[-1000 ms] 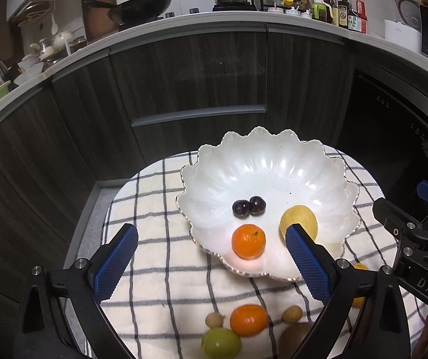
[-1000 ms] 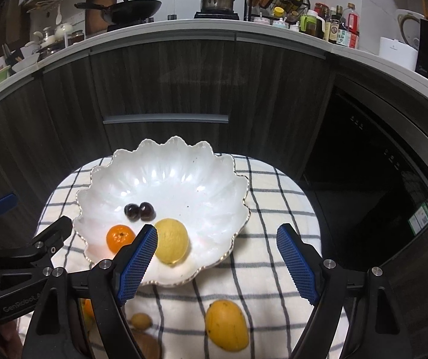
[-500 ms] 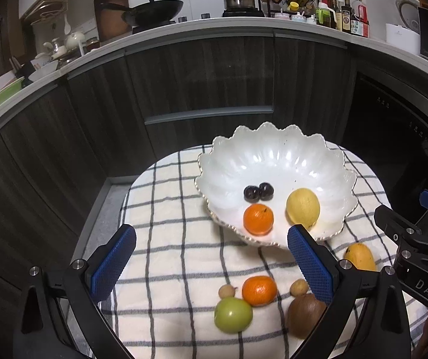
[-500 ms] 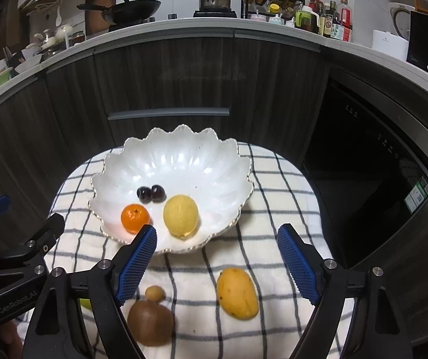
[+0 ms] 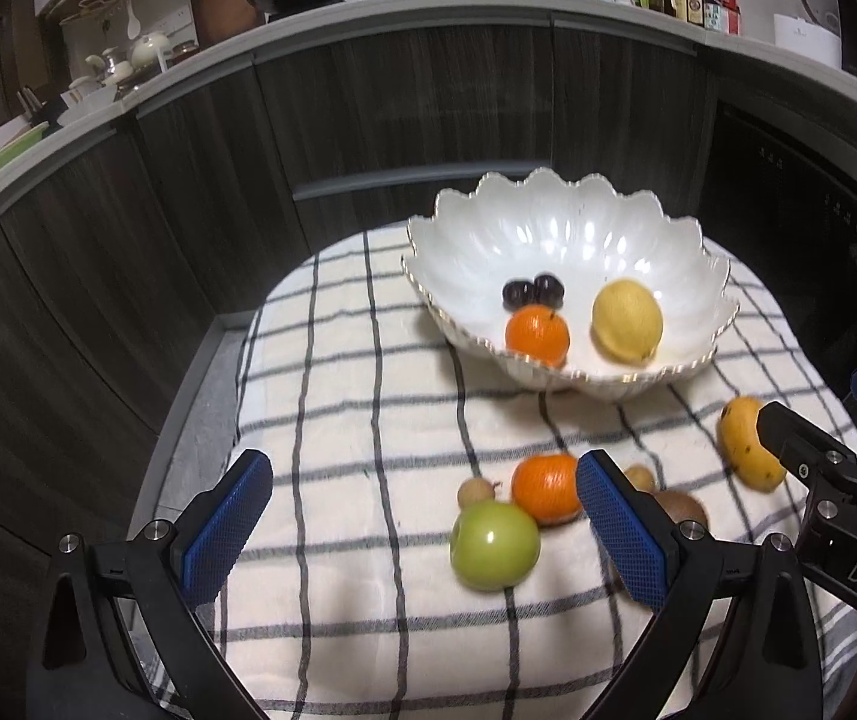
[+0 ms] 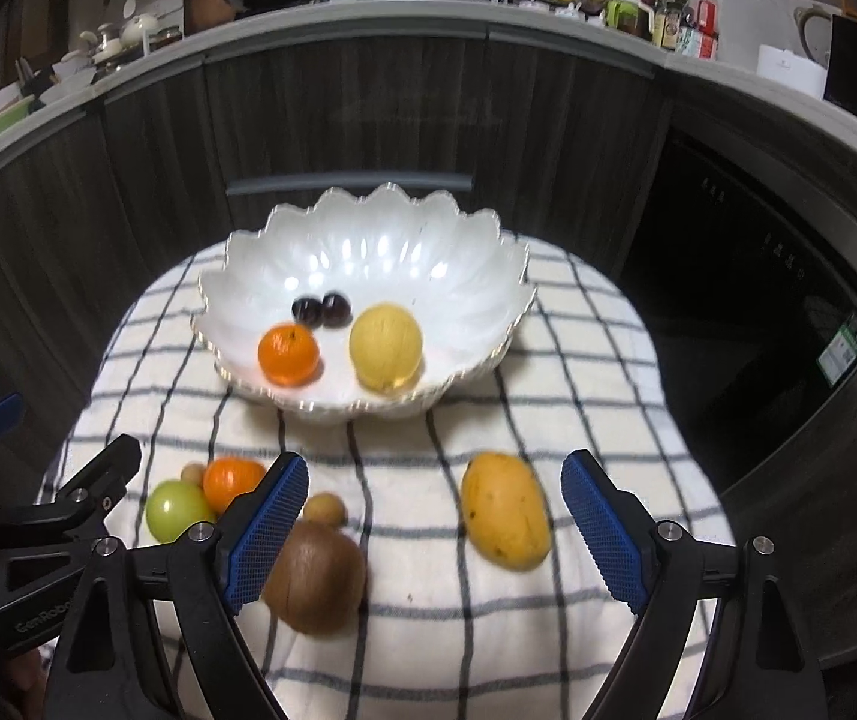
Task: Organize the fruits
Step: 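Withdraw both open tools from the bowl back over the loose fruits, then grasp the green apple with the left tool while the right tool grasps the kiwi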
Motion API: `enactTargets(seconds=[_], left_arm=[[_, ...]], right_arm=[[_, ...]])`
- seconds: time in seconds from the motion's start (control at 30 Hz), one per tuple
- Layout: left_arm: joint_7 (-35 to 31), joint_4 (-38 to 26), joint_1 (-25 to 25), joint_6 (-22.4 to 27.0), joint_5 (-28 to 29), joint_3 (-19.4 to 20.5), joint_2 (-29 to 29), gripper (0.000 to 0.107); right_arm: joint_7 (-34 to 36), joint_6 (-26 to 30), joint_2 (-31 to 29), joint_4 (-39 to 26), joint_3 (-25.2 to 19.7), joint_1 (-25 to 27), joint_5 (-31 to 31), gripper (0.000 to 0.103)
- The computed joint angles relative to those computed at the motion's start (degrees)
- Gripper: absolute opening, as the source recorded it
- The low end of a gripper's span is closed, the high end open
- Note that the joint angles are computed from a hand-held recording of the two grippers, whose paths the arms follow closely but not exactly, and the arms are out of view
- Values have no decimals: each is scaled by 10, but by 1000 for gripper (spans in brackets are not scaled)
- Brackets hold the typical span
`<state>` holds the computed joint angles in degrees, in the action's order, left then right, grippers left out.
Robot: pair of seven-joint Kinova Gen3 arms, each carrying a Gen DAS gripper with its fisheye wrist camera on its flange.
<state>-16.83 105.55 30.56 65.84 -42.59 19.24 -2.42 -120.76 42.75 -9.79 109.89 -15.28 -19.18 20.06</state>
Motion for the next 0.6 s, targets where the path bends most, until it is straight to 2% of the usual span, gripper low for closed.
enactTargets(seconds=[0.47,0.6], left_arm=[[20,51,-1,-62,7,-8,14,102],[2,55,-1,-82,26,-18,26,94]], right_arm=[[-30,-8,12,32,-5,-9,17,87],[-41,-11,16,39,-4,-12,24,87]])
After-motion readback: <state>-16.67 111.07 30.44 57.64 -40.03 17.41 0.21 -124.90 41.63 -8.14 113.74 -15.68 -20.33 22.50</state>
